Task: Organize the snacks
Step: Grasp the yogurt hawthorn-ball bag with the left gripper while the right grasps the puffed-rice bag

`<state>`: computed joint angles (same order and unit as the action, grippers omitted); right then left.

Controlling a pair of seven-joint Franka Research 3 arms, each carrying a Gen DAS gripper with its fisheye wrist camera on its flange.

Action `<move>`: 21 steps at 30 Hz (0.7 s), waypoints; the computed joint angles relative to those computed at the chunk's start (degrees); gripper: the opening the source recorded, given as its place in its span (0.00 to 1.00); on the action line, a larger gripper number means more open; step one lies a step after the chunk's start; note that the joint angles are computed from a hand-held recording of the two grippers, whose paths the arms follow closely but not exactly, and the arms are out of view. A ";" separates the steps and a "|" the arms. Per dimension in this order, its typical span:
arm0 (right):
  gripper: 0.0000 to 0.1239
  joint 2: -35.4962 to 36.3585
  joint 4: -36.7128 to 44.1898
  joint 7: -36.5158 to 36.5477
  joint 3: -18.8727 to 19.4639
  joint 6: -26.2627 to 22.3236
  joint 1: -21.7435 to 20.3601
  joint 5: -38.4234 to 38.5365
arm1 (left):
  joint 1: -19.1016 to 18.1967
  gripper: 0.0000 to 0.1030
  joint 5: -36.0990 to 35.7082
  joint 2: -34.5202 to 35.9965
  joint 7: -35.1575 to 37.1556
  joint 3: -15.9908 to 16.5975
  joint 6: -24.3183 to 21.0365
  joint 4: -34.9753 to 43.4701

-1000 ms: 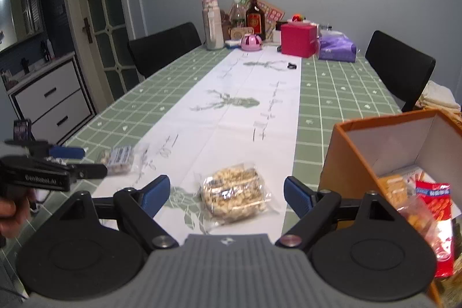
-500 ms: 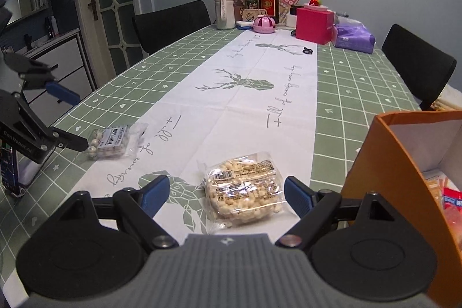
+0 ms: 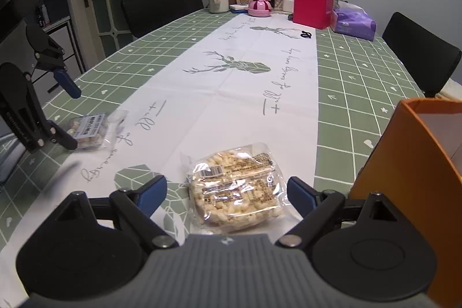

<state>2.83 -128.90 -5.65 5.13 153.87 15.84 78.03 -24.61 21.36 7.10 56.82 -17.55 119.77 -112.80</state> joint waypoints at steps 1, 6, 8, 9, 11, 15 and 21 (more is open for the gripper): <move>0.77 0.22 0.14 -0.51 0.02 -0.11 -0.02 0.49 | 0.09 0.96 -0.39 0.49 0.50 0.05 -0.64 0.44; 0.78 1.34 1.06 -1.12 0.24 -0.45 -0.09 1.52 | 0.98 0.96 -2.95 1.43 2.40 0.42 -0.90 0.88; 0.78 2.09 1.78 -0.75 0.36 -0.55 -0.16 1.60 | 1.21 0.96 -3.36 1.55 2.57 0.56 -0.95 0.74; 0.78 2.50 2.16 -0.59 0.43 -0.54 -0.21 1.58 | 1.35 0.96 -3.69 1.58 2.49 0.63 -0.90 0.64; 0.78 3.30 2.84 -0.39 0.73 0.22 -0.15 1.35 | 1.68 0.96 -4.44 1.66 2.56 0.75 -0.70 0.37; 0.79 4.34 3.44 -0.92 1.34 1.05 -0.10 1.17 | 2.10 0.93 -5.44 1.69 2.13 0.87 0.21 -0.07; 0.80 5.62 4.38 -4.00 2.17 2.39 -0.05 3.72 | 2.08 0.83 -5.69 2.15 1.42 0.75 0.31 0.63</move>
